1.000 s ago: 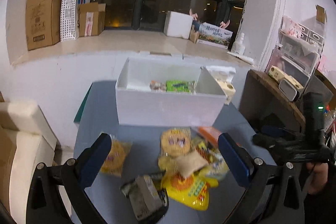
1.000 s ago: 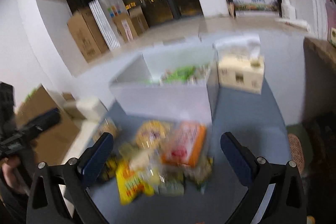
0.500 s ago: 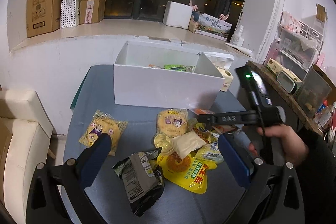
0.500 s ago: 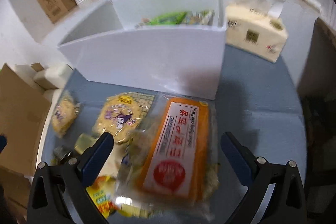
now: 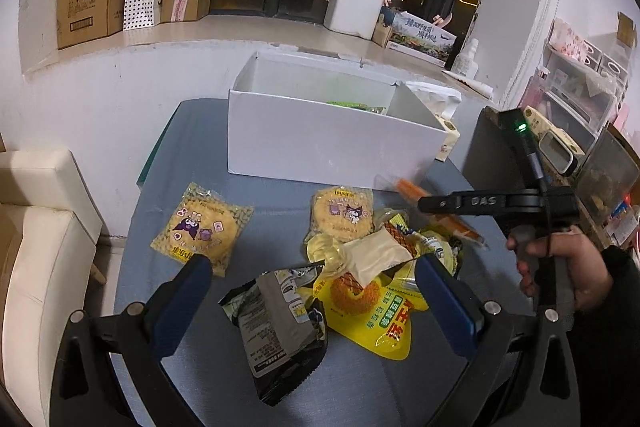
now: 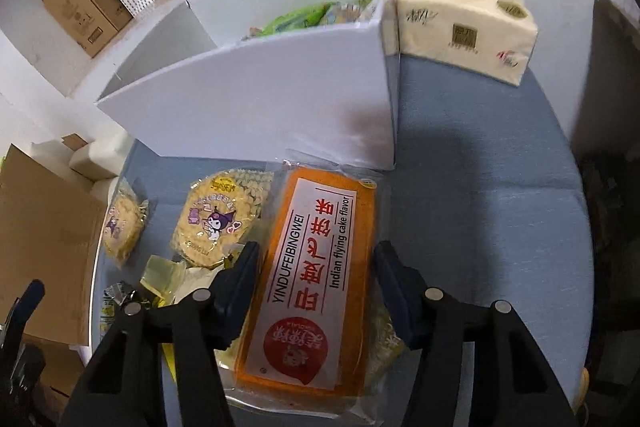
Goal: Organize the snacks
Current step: 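Grasp the orange flying cake pack with the right gripper, then grasp the yellow round cookie pack with the left gripper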
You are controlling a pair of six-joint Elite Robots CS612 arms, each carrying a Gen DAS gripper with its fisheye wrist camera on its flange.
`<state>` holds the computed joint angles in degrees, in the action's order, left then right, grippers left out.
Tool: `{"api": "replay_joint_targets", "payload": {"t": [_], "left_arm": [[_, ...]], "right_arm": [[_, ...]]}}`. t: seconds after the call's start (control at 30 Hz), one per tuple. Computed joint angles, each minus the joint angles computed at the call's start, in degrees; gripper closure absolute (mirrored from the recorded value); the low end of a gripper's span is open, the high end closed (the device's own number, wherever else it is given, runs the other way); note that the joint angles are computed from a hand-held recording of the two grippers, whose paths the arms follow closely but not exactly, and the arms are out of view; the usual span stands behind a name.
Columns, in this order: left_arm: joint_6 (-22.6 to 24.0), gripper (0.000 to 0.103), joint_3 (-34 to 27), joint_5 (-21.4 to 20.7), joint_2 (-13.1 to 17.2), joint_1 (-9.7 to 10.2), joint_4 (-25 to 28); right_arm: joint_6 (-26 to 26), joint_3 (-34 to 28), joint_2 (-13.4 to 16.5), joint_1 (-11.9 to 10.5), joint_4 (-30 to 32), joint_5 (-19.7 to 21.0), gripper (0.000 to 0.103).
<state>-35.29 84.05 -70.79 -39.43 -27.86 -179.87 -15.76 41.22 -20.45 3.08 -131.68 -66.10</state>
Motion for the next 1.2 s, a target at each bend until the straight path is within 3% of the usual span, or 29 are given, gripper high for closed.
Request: {"api": "replay_joint_targets", "payload": {"t": [0.23, 0.37, 0.5, 0.67, 0.83, 0.9, 0.93, 0.97, 1.1, 1.2], "left_arm": [[0.96, 0.000, 0.22, -0.23, 0.05, 0.50, 1.65], [1.53, 0.000, -1.50, -0.47, 0.94, 2.14, 6.10], [5.53, 0.000, -4.89, -2.33, 2.97, 4.31, 9.53], [6.44, 0.000, -10.53, -5.86, 6.20, 6.89, 16.56], [7.46, 0.002, -13.92, -9.48, 8.41, 7.96, 20.43], [7.70, 0.016, -14.95, -10.03, 9.04, 8.12, 21.96], [8.42, 0.027, -15.13, -8.85, 9.13, 7.99, 22.23], [8.89, 0.027, -15.46, -8.88, 9.18, 8.01, 22.99], [7.99, 0.027, -15.03, -8.65, 8.88, 7.94, 22.31], [7.35, 0.027, -13.10, -7.51, 7.82, 7.47, 18.85]], "right_arm": [[-3.16, 12.01, -6.61, -0.78, -11.96, 4.06, 0.042], [-4.54, 18.17, -9.88, -1.17, -17.96, 5.42, 0.042], [-5.09, 22.16, -12.15, -1.88, -20.10, 8.17, 0.042], [-5.00, 24.10, -12.78, -1.81, -21.95, 8.00, 0.042], [-4.42, 24.55, -12.86, -2.04, -21.86, 7.87, 0.042], [-4.16, 24.69, -12.88, -2.08, -21.76, 7.84, 0.042], [-4.28, 24.77, -12.89, -2.10, -21.65, 8.12, 0.042], [-4.49, 24.68, -12.82, -2.10, -21.41, 8.38, 0.042], [-4.44, 24.67, -12.69, -2.05, -21.41, 9.03, 0.042], [-4.72, 24.46, -12.52, -1.97, -21.09, 9.02, 0.042]]}}
